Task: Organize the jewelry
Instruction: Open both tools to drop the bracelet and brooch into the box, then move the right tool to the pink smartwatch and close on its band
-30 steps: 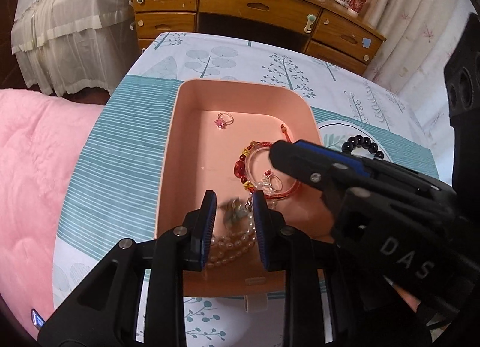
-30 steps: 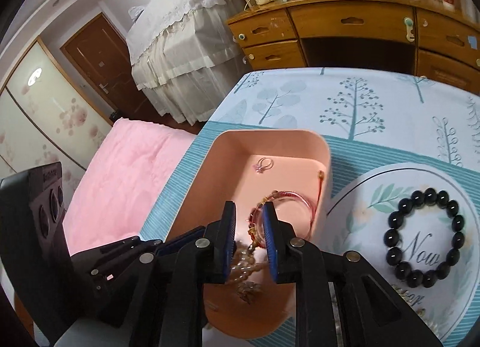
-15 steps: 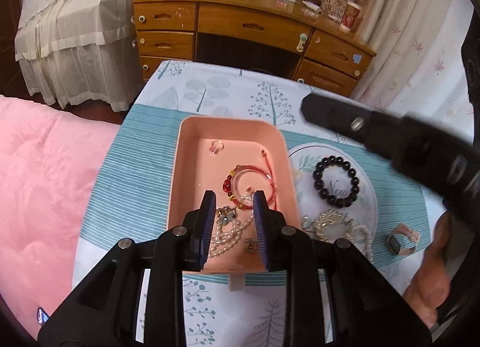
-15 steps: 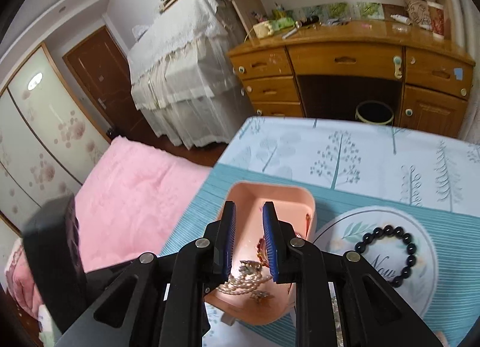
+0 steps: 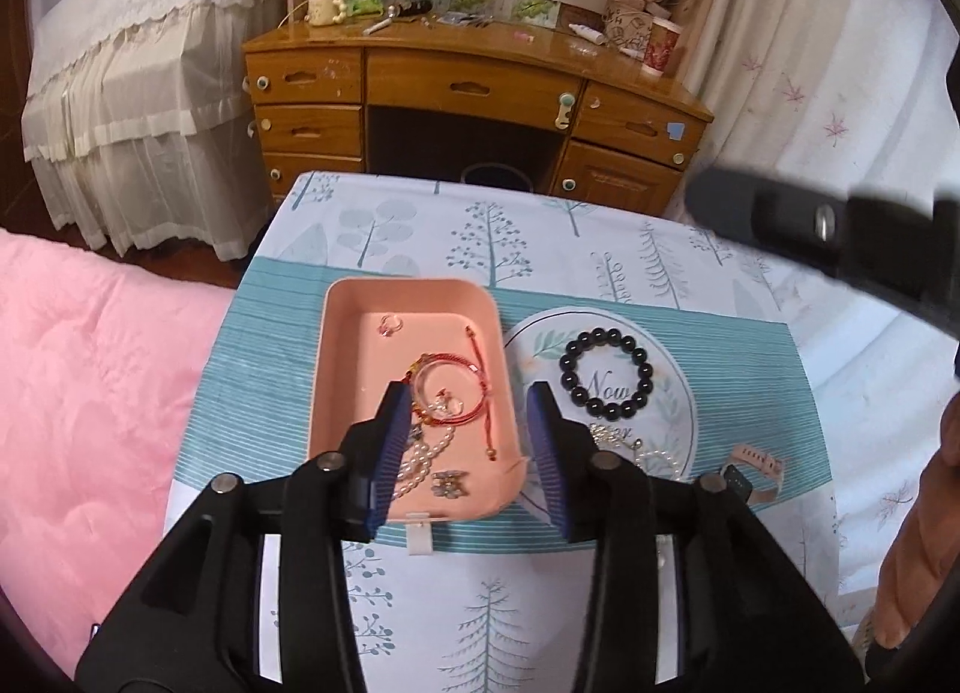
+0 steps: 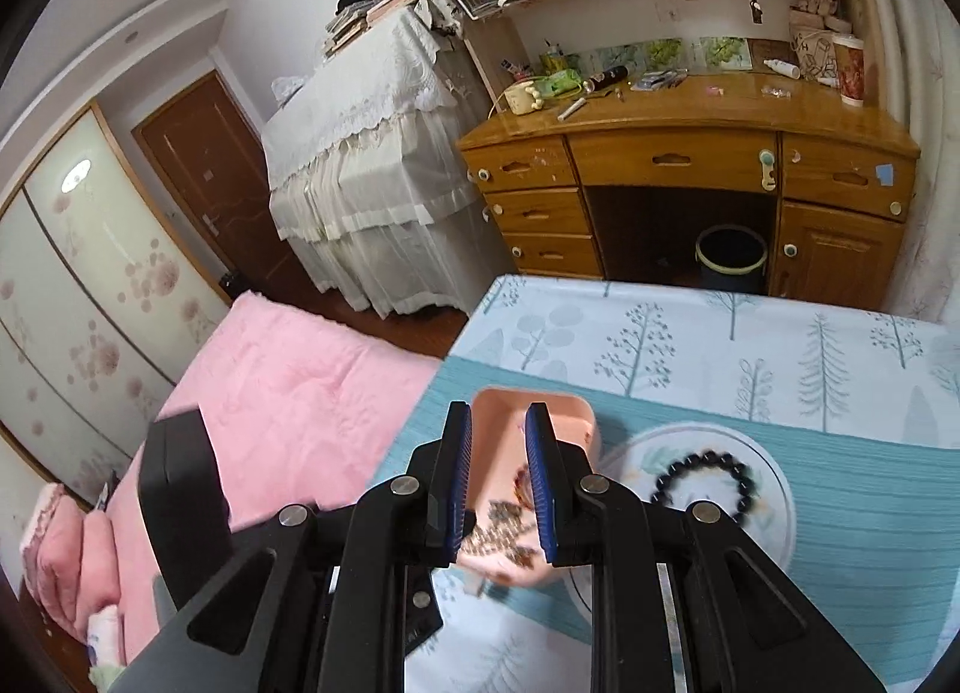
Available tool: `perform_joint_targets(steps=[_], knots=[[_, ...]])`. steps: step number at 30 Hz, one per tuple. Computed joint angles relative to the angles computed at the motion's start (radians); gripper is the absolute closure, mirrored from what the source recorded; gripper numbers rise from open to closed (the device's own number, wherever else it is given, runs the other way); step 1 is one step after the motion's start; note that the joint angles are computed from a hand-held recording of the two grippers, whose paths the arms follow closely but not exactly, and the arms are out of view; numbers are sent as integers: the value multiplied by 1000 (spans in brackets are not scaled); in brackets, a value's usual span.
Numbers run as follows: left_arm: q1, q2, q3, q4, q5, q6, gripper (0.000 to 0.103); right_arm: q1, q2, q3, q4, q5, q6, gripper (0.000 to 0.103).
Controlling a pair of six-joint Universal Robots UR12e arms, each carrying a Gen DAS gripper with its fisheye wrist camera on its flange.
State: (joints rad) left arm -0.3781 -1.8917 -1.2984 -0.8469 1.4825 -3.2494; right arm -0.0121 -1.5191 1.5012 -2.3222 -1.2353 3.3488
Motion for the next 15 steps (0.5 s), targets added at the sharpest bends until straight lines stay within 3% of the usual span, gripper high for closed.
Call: perform_joint_targets(steps=[4,15], knots=[[-17,-2,8,-7,-17,15,66,-18,-41,37,45,-22,-48,84],[-85,4,-27,-6,-58,40,66,-139,-200,225,120,-29,-118,84]])
